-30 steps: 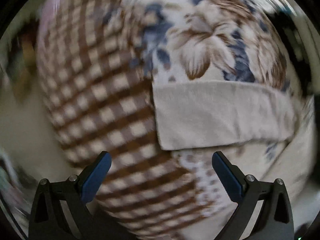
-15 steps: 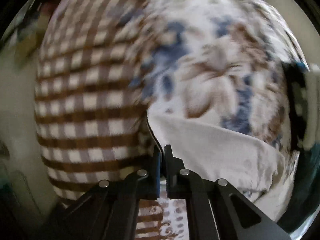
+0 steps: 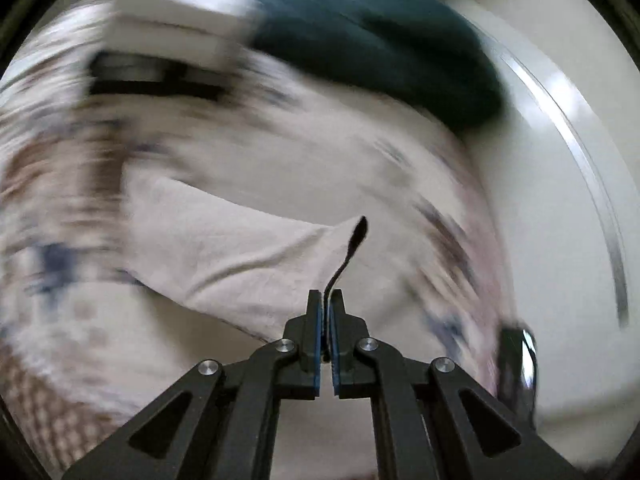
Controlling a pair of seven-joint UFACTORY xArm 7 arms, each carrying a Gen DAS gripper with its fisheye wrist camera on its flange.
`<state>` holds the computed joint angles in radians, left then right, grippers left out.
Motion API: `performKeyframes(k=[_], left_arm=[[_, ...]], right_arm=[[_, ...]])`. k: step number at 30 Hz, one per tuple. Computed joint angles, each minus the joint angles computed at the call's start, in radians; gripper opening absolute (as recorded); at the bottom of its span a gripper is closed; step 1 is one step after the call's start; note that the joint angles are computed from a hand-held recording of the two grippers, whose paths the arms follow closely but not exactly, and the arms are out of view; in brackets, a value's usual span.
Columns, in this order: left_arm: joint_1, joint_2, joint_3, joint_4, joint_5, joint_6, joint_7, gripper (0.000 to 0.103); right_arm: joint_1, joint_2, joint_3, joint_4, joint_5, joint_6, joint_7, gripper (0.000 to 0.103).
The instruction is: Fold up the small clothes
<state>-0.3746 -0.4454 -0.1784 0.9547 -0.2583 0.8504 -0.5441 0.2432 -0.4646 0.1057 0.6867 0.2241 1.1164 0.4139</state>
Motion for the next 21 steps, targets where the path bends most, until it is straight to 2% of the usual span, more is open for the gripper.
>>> performKeyframes(k=[2,5,9,13,14,15,16,17,18,21], left_arm=[[-0.09,0.089,-0.014,0.033,-0.092,-0.015,0.09,0.002],[-0.163,0.155,-0.045,0.032,-0.162,-0.006,0.176,0.002],[-0.2,0.215,-0.085,0.029,-0.157,0.023,0.21,0.003],[-0.194,0.201,-0.046,0.001,-0.249,0.115,0.234,0.006],[-0.182,0.172,-0.038,-0.022,-0.254,0.122,0.227,0.017],[-0.175,0.134,-0.041,-0.052,-0.253,0.123,0.207,0.04],[-0.161,0.087,-0.027,-0.086,-0.257,0.122,0.197,0.054],[-0.145,0.043,-0.017,-0.109,-0.248,0.133,0.179,0.08],[-0.122,0.012,-0.013,-0.13,-0.227,0.131,0.148,0.085],[-0.046,-0.066,-0.015,-0.172,-0.113,0.167,0.039,0.085]], right_arm=[[-0.033,-0.064,-0.024,-0.039,-0.031,0.044,0.004,0.067],[-0.086,-0.157,-0.053,-0.092,-0.081,0.109,0.003,0.067],[-0.149,-0.26,-0.088,-0.15,-0.12,0.182,-0.02,0.067],[-0.192,-0.34,-0.123,-0.19,-0.119,0.225,-0.06,0.067],[-0.202,-0.359,-0.134,-0.196,-0.112,0.23,-0.071,0.067],[-0.212,-0.376,-0.147,-0.203,-0.105,0.232,-0.084,0.067],[-0.221,-0.392,-0.165,-0.207,-0.089,0.231,-0.1,0.067],[-0.23,-0.401,-0.182,-0.208,-0.073,0.229,-0.116,0.067],[-0.234,-0.409,-0.184,-0.21,-0.055,0.226,-0.123,0.067],[-0.196,-0.374,-0.171,-0.204,0.051,0.177,-0.136,0.067]])
